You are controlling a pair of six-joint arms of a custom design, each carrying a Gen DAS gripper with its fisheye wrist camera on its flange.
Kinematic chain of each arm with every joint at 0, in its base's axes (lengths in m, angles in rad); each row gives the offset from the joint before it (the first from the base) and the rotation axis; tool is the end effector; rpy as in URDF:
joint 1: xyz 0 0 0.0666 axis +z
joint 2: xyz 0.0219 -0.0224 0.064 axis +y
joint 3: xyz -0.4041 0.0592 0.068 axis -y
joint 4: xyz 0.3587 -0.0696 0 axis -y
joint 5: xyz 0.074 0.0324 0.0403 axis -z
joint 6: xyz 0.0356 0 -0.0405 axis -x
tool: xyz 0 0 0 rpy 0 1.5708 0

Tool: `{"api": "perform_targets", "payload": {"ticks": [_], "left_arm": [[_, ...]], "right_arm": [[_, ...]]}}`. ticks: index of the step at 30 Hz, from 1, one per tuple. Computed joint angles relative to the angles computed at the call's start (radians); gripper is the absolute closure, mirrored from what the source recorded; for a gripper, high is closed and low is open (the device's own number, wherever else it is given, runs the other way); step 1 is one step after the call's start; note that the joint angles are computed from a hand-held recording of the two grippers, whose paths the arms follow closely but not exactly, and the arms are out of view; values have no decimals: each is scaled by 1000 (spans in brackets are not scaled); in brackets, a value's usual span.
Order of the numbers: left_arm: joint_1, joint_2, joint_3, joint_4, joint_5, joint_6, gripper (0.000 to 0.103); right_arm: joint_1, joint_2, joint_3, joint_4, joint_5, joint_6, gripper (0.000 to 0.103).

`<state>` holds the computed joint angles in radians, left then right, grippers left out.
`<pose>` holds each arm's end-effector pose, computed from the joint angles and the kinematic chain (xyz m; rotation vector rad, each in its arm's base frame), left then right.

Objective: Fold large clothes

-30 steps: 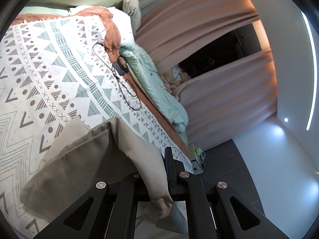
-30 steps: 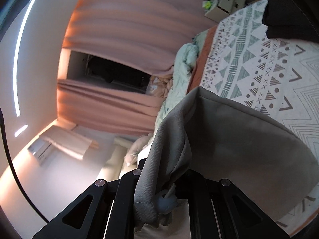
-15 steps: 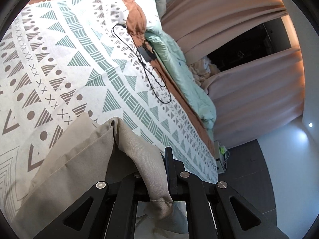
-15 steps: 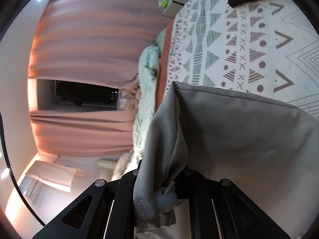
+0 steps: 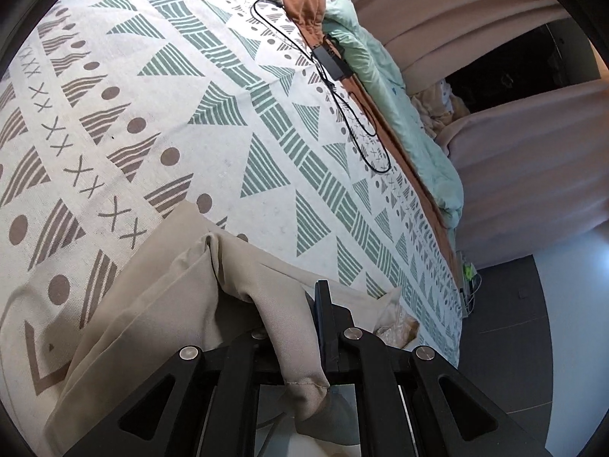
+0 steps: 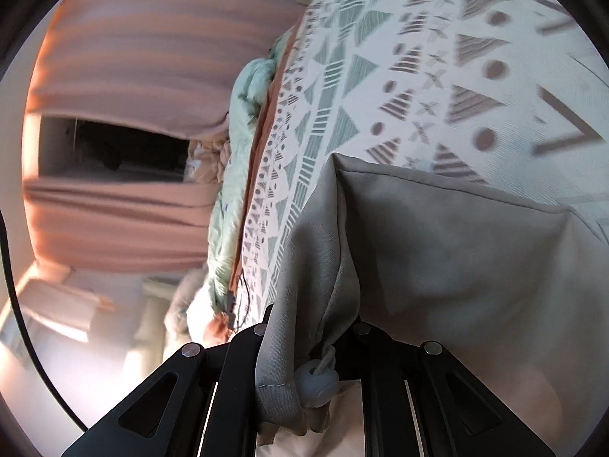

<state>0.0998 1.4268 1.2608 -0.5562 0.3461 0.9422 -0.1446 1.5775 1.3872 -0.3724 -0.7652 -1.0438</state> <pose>0.4644 0.0340 0.4098 -1.0199 2.1541 -0.8178 0.5270 -0.0522 0.4130 0.8265 2.0951 1.3240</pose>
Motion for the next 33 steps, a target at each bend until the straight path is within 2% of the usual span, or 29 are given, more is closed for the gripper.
{"api": "perform_targets", "payload": {"ticks": [1, 2, 3, 4, 5, 6, 10, 16, 19, 23, 28, 33], "left_arm": [[0, 5, 3, -1, 6, 2, 90], [1, 2, -3, 14, 13, 10, 77], [1, -6, -13, 35, 13, 21, 67], [0, -16, -22, 55, 8, 31, 47], [-2, -30, -33, 74, -1, 39, 33], [-4, -47, -40, 81, -19, 41, 30], [-3, -90, -41, 50, -34, 17, 28], [-2, -167, -63, -40, -78, -48, 28], [7, -213, -85, -86, -99, -79, 28], [20, -279, -118, -141, -135, -128, 28], [41, -343, -168, -210, -173, -177, 28], [63, -396, -234, -242, -175, -181, 28]], "right_arm": [[4, 4, 5, 3, 2, 6, 82], [7, 8, 16, -8, 5, 25, 76], [11, 9, 21, -5, -1, 39, 55], [13, 7, 23, 4, -9, 48, 34], [15, -2, 19, 16, -9, 52, 30], [20, -5, 21, 16, -4, 58, 29], [29, -10, 40, -29, -37, 105, 29], [22, -25, 107, -297, 23, 269, 29], [14, -55, 104, -337, 53, 304, 29], [36, -66, 145, -408, 96, 398, 29], [113, -66, 196, -482, 155, 512, 29], [220, -55, 232, -540, 236, 614, 29]]}}
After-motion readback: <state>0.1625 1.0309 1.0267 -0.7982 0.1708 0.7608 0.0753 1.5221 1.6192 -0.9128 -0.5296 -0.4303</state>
